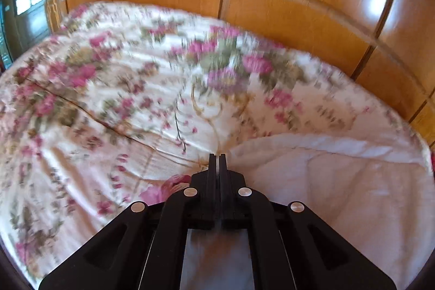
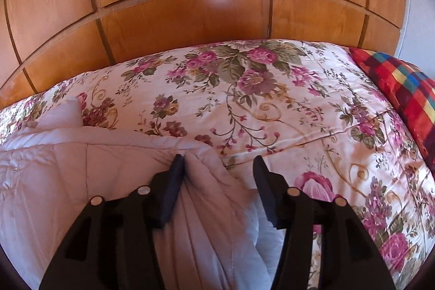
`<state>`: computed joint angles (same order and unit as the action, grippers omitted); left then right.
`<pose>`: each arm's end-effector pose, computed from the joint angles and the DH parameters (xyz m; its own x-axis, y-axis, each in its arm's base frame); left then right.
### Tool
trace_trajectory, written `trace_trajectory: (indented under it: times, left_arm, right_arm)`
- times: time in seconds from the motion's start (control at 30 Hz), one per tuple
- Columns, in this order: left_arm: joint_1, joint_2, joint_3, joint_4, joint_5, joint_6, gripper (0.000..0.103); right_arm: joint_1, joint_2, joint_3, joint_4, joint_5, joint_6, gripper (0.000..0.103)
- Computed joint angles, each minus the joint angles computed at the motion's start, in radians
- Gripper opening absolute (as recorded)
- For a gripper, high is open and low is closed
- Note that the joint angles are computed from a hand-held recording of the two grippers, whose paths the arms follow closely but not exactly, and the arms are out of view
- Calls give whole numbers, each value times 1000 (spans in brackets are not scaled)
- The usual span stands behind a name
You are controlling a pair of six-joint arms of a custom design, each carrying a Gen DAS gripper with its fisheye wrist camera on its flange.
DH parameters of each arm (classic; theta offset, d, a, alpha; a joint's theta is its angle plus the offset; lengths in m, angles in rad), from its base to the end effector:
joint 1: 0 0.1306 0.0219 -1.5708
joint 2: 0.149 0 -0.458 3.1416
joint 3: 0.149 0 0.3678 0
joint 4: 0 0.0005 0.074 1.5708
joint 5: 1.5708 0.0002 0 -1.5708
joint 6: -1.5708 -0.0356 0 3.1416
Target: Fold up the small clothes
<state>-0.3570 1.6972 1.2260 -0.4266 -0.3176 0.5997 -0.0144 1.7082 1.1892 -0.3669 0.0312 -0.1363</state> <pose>0.5108 -0.1792 0.3199 -0.6893 -0.3152 -0.6524 -0.2900 0.9452 -0.1502 0.5397 -0.0094 0.3025 -0.7626 0.1468 -0.6300 0.1391 0.9883 0.0620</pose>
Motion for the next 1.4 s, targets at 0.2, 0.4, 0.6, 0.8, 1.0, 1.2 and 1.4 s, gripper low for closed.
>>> trace_trajectory:
  times: [0.2, 0.4, 0.6, 0.8, 1.0, 1.2, 1.4]
  left_arm:
    - [-117, -136, -99, 217, -35, -50, 50]
    - [-209, -109, -47, 191, 16, -118, 56]
    - [-257, -70, -26, 154, -7, -173, 67]
    - [-251, -34, 12, 101, 13, -152, 68]
    - [-220, 36, 98, -4, -47, -183, 80]
    - [-147, 49, 14, 128, 90, -88, 90]
    - [-153, 60, -3, 174, 80, -102, 90]
  right_arm:
    - [12, -7, -4, 9, 43, 10, 59]
    - [-4, -23, 10, -34, 5, 5, 73]
    - [6, -142, -47, -12, -43, 12, 76]
    - [80, -175, -41, 8, -233, 52, 76]
    - [135, -54, 37, -70, -148, 40, 75]
    - [98, -20, -1, 10, -242, 14, 80]
    - [95, -25, -22, 54, -255, 2, 82]
